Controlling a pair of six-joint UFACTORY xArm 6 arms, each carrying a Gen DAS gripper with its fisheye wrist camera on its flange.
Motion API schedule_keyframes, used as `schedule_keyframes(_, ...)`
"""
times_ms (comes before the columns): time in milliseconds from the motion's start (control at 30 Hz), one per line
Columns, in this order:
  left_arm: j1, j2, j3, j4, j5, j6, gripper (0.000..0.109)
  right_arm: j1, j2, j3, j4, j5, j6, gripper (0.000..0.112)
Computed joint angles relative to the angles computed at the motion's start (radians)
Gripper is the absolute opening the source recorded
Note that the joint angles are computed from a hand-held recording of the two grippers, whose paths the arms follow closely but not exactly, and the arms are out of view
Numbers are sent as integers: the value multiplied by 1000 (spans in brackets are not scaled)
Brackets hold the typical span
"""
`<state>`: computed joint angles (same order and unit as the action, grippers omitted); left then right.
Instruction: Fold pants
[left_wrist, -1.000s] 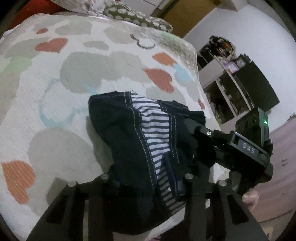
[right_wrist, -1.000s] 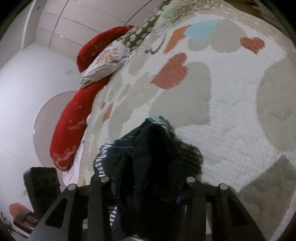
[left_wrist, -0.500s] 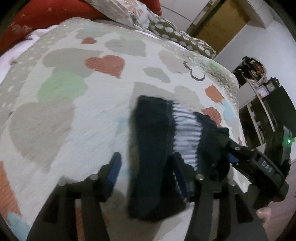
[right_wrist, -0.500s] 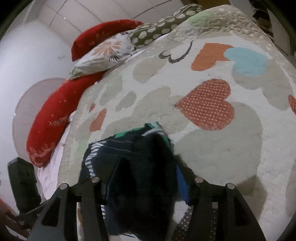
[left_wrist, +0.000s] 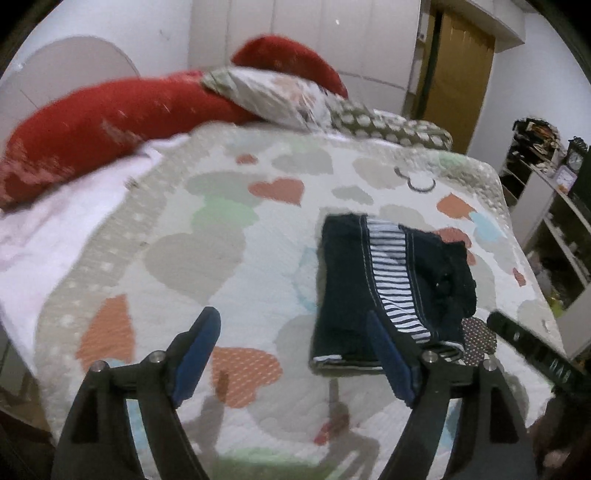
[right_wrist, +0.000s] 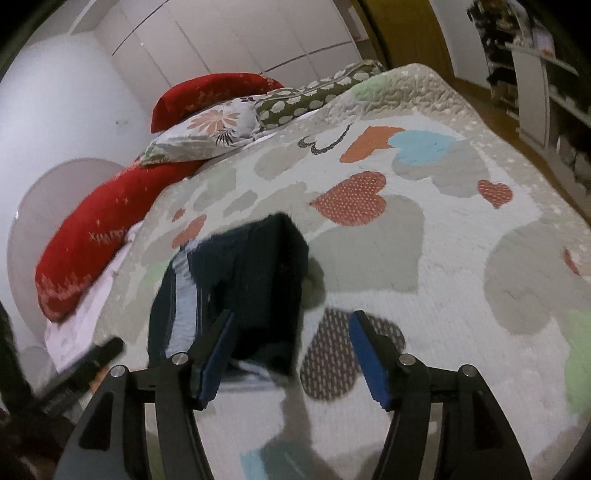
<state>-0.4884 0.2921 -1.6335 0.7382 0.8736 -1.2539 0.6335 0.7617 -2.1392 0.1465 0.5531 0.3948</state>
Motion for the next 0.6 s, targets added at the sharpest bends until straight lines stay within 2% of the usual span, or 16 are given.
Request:
schedule_keyframes(133, -70, -71, 50, 220, 147, -191, 94, 19, -92, 151, -89, -40, 53, 68)
schedule_keyframes(200, -121, -106, 75, 339, 255, -293, 103, 25, -134, 220, -64, -58, 57, 68)
schedule_keyframes(267, -159, -141, 98, 404, 308, -330, 103, 32, -168, 271, -50, -73, 52, 68)
schedule_keyframes(300, -168, -154, 99, 404, 312, -315, 103, 37, -187, 295, -63, -77, 56, 68)
schedule_keyframes(433, -156, -224, 150, 341, 163, -239, 103, 60, -259, 381, -174, -110, 118, 69)
schedule_keyframes(600, -143, -227, 160, 187, 101, -138, 103, 86, -298, 410, -278, -112, 154, 73)
